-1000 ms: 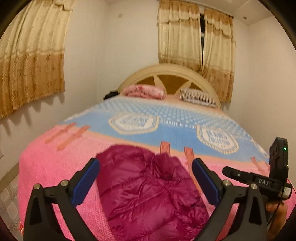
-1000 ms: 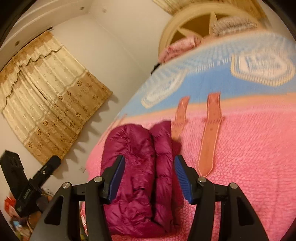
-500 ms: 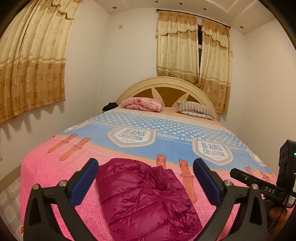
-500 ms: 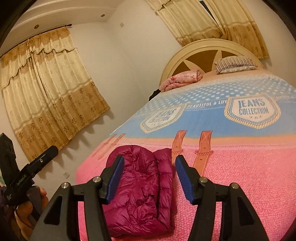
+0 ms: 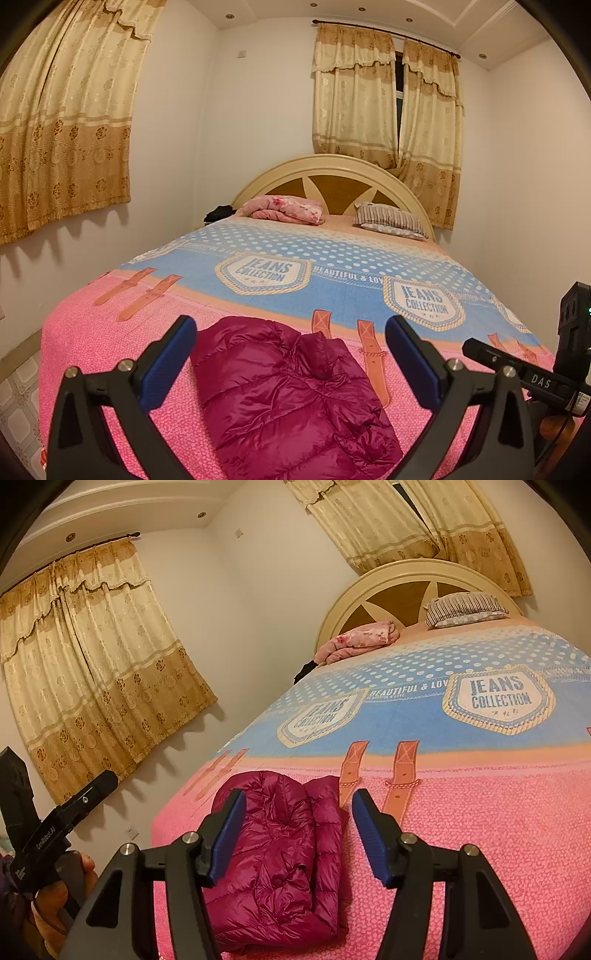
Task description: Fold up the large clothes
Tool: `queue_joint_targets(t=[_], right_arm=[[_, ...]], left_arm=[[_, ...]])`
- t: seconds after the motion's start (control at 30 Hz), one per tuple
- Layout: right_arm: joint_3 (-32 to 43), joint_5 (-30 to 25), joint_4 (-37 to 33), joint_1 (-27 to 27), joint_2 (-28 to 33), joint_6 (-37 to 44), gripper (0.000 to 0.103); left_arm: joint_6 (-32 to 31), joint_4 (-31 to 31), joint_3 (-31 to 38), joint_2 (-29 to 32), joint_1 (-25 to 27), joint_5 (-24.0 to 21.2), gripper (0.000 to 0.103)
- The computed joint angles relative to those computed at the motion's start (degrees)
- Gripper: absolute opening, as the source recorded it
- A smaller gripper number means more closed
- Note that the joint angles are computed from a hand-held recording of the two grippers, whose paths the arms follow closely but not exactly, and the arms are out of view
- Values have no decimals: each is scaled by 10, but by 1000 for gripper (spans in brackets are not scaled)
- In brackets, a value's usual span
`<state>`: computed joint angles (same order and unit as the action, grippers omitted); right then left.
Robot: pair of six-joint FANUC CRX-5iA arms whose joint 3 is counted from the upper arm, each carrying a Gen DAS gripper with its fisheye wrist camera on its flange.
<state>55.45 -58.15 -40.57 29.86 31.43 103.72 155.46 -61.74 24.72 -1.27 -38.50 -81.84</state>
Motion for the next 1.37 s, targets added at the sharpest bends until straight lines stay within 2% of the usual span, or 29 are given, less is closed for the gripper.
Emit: queue_joint_targets(t=[0.63,0.93,1.17,1.27,1.37], right_arm=[[-17,14,3,2,-9,9,62],[-16,8,1,2,-10,17,62],[-14,-1,0,2,-6,18,62],[-15,-3,-1,2,-5,18,62],[-18,-4,1,2,-4,16,62]], left_arm=[[-6,3,11,8,0,-3,103],[-12,-44,45,35,-23,-61,103],[-4,-54,32,27,-28,-55,103],[-12,-68,36,34,-35,-66,103],[-20,-64,34,34,-33,-55,103]])
